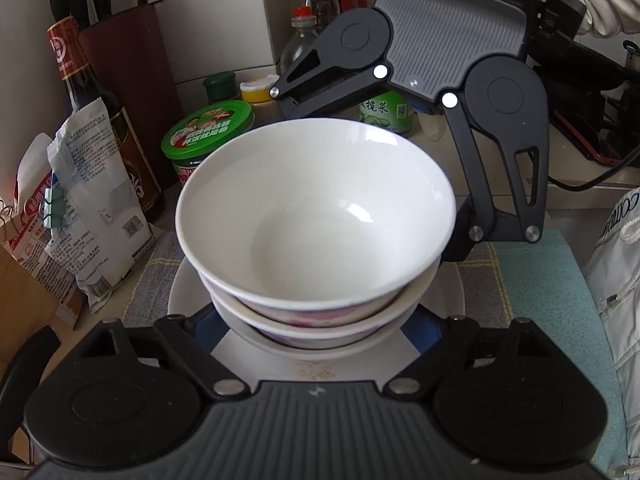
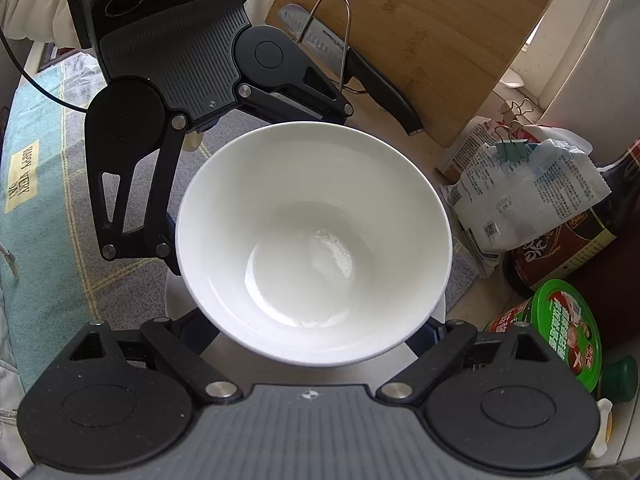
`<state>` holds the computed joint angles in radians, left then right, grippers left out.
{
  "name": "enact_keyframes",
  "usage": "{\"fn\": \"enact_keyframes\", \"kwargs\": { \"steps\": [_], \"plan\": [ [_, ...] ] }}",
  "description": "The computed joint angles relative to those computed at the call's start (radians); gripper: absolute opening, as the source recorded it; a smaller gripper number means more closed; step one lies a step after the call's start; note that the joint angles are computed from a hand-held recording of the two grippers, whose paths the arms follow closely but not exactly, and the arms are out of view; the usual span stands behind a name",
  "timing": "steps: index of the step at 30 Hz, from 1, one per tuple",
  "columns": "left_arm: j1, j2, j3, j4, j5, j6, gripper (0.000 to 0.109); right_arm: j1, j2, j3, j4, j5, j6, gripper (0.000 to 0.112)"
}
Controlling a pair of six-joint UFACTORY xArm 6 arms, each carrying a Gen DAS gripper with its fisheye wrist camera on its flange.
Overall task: Organize plates and bowls
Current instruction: 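Lower the bowl stack onto the plate stack and open both tools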
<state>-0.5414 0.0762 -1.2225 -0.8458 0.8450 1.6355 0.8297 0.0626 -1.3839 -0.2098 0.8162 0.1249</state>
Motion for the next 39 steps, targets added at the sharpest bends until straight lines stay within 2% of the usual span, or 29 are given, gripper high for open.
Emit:
{"fn": "enact_keyframes", "kwargs": {
  "steps": [15, 17, 20, 25, 30, 33, 37, 39],
  "plan": [
    [0.007, 0.02, -0.025, 0.011, 0.012, -0.03, 0.091, -0.008, -0.008, 0.014, 0.02, -0.011, 0.012, 0.096],
    [0.009, 0.018, -0.021, 0.002, 0.01, -0.039, 0.091, -0.009, -0.009, 0.016, 0.023, -0.019, 0.021, 0.1],
    [-0.008, -0.017, 0.033, -0.03, -0.069, 0.013, 0.102, -0.011, -0.008, 0.016, 0.026, -0.03, 0.035, 0.103],
    [-0.033, -0.096, 0.142, -0.038, -0.202, 0.023, 0.102, 0.003, -0.012, 0.019, -0.003, -0.024, 0.051, 0.103],
    [-0.043, -0.216, 0.265, -0.054, -0.297, -0.101, 0.102, 0.008, -0.048, 0.062, -0.032, -0.051, 0.093, 0.103],
    [-0.064, -0.322, 0.356, -0.128, -0.397, -0.178, 0.102, 0.01, -0.075, 0.083, -0.011, -0.053, 0.115, 0.103],
    [-0.11, -0.431, 0.447, -0.248, -0.555, -0.238, 0.102, 0.041, -0.081, 0.059, -0.02, 0.02, 0.243, 0.103],
    [-0.114, -0.455, 0.47, -0.28, -0.579, -0.274, 0.102, 0.073, -0.066, 0.022, -0.058, 0.091, 0.365, 0.103]
  ]
}}
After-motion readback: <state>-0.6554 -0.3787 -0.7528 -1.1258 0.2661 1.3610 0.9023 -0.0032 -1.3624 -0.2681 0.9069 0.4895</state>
